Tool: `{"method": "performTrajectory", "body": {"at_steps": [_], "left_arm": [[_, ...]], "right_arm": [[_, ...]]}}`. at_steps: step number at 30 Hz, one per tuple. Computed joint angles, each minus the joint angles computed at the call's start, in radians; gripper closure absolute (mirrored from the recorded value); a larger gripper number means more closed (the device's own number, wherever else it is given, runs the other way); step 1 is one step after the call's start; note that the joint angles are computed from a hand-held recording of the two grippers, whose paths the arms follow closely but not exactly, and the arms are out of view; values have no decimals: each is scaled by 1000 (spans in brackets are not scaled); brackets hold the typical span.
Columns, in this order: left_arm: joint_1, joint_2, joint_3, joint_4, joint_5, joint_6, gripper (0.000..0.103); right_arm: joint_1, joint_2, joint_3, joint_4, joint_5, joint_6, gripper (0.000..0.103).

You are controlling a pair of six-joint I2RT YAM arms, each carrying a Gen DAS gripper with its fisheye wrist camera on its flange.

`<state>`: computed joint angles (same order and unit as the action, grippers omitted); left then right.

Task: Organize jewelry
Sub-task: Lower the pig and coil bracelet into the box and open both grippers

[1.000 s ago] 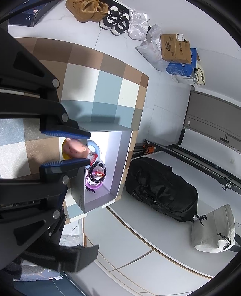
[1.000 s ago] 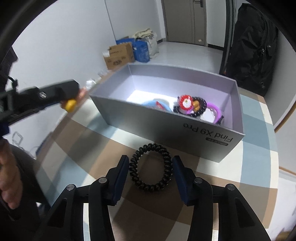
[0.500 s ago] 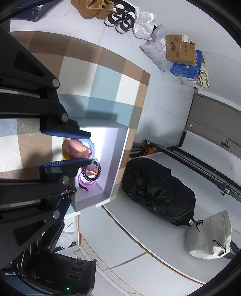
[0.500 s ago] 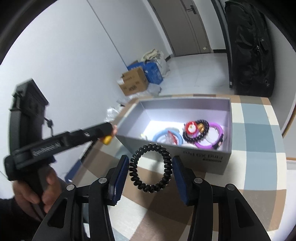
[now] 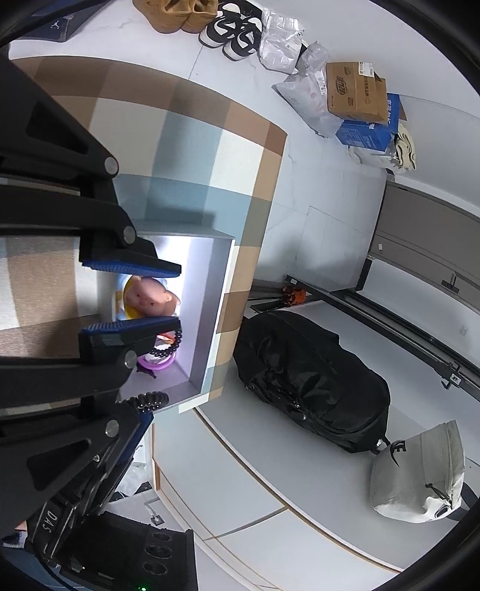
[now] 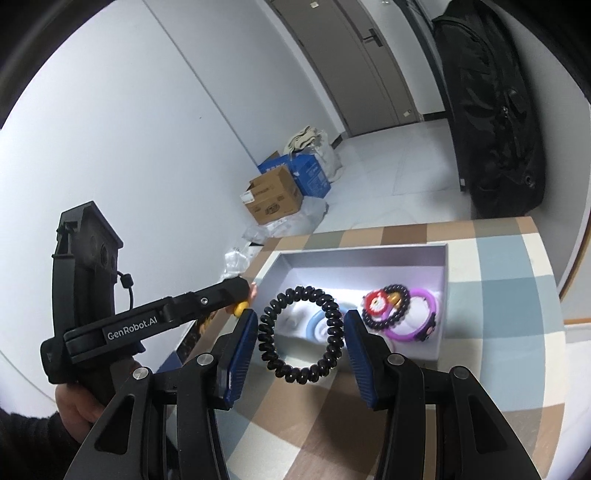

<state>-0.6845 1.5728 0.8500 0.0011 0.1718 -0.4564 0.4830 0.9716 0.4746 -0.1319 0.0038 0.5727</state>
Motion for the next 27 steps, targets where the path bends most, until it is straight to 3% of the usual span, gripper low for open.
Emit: {"method": "performTrajectory", "body": {"at_steps": [16,27], "left_arm": [[10,139,143,-73,18,56,87],[11,171,172,-81,32,34,87]], "right_arm": [[-187,90,34,45,-136,-6,56],[-196,122,45,29,-142,9,54]]}}
